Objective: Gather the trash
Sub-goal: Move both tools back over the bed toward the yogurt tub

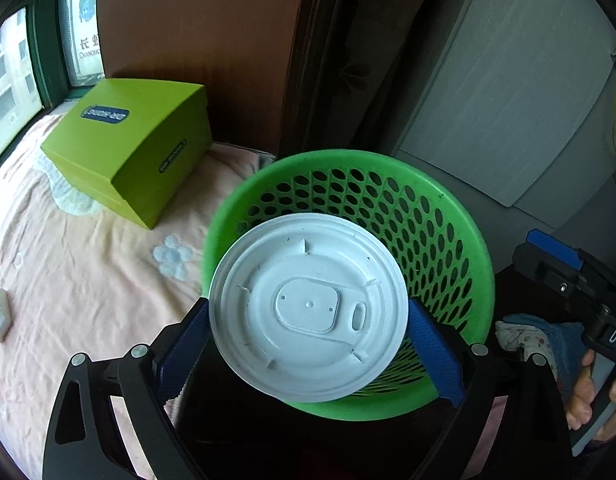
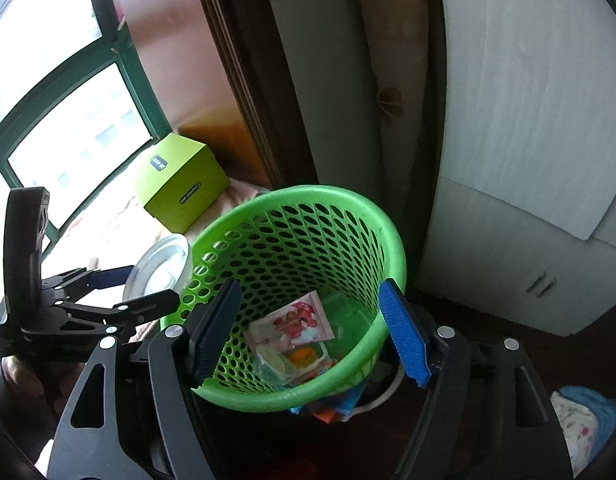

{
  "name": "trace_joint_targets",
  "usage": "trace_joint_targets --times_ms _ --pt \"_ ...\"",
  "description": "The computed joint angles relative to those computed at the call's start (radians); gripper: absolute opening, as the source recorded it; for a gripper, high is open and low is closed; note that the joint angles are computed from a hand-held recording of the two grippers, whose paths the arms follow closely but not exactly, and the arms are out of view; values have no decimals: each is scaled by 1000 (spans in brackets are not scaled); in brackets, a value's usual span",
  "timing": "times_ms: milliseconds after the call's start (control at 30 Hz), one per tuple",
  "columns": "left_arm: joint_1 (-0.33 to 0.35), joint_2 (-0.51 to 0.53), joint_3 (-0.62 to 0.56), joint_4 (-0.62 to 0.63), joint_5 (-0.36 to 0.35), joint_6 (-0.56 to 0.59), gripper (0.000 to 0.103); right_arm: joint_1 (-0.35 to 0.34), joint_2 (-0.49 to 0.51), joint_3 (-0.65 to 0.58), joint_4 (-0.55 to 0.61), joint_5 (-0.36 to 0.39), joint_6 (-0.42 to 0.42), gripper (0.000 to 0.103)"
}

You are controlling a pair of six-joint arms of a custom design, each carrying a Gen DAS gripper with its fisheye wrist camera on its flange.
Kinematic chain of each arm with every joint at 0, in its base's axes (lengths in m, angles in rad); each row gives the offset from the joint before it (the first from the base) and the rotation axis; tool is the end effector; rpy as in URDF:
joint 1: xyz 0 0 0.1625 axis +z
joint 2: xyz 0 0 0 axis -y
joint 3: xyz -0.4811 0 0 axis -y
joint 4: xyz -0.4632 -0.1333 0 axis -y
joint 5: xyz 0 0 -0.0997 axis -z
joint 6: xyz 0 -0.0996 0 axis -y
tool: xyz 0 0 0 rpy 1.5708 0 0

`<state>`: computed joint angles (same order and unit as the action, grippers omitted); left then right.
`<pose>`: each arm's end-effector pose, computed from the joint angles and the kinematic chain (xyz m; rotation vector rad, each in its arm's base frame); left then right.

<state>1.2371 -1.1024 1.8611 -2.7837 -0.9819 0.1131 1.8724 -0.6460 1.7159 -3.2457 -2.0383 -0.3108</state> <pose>-0.0443 -0.7036 0.2424 0.3875 2.5055 -0.6653 0.3040 -0.6795 0.0294 0.5915 -2.5032 0.7977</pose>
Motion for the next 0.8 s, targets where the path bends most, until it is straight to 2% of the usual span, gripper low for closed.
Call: trace_joint_targets --times_ms 100,400,800 --pt "4 -6 6 -3 -22 -6 93 0 -2 5 -2 2 4 72" --pt "4 -55 51 -37 -6 -11 94 12 3 5 8 30 3 72" --pt "40 -166 126 -121 108 -32 94 47 58 -51 78 86 -20 77"
